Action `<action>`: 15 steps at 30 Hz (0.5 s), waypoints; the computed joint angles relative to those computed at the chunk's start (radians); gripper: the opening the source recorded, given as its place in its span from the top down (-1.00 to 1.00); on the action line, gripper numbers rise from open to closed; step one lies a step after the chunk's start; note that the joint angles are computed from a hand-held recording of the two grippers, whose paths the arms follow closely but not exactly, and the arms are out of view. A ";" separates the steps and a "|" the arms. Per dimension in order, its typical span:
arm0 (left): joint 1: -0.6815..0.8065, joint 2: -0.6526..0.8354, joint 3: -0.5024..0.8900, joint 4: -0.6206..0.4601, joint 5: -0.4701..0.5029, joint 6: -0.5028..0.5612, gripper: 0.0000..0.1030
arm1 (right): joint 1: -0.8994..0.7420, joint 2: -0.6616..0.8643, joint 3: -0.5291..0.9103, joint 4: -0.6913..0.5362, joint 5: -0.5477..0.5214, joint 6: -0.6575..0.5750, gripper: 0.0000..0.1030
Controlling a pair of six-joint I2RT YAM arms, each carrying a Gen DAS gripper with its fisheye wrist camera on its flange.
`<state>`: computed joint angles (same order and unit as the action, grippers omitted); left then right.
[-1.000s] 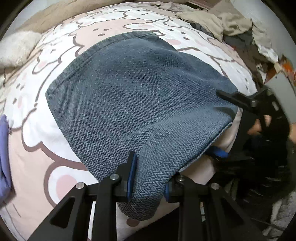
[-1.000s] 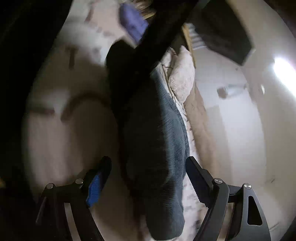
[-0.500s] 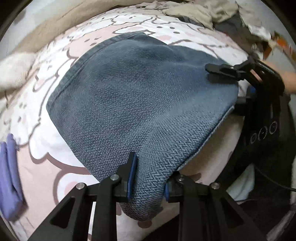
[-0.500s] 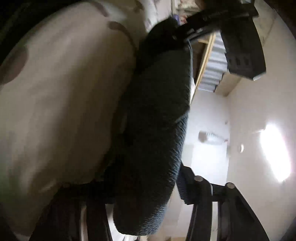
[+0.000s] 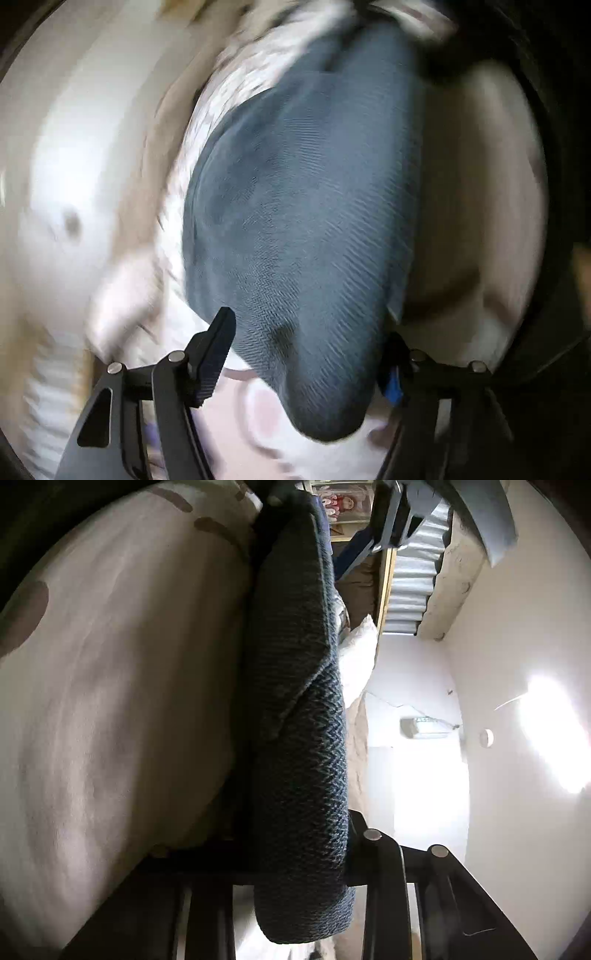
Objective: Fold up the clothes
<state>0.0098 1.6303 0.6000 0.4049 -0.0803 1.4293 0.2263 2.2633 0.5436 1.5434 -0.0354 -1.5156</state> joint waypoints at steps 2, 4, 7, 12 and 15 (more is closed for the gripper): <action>0.021 0.021 -0.098 0.198 0.020 0.154 -0.33 | -0.011 -0.010 0.003 -0.026 -0.012 0.012 0.47; 0.040 0.057 -0.166 0.361 0.045 0.255 -0.28 | -0.022 -0.022 0.006 -0.049 -0.026 0.022 0.48; 0.041 0.101 -0.217 0.501 0.045 0.301 -0.28 | -0.033 -0.035 0.007 -0.072 -0.036 0.035 0.49; 0.014 0.188 -0.243 0.655 0.011 0.291 -0.28 | -0.052 -0.045 0.008 -0.085 -0.057 0.039 0.49; -0.002 0.215 -0.248 0.699 -0.009 0.264 -0.25 | -0.063 -0.051 0.010 -0.094 -0.069 0.038 0.49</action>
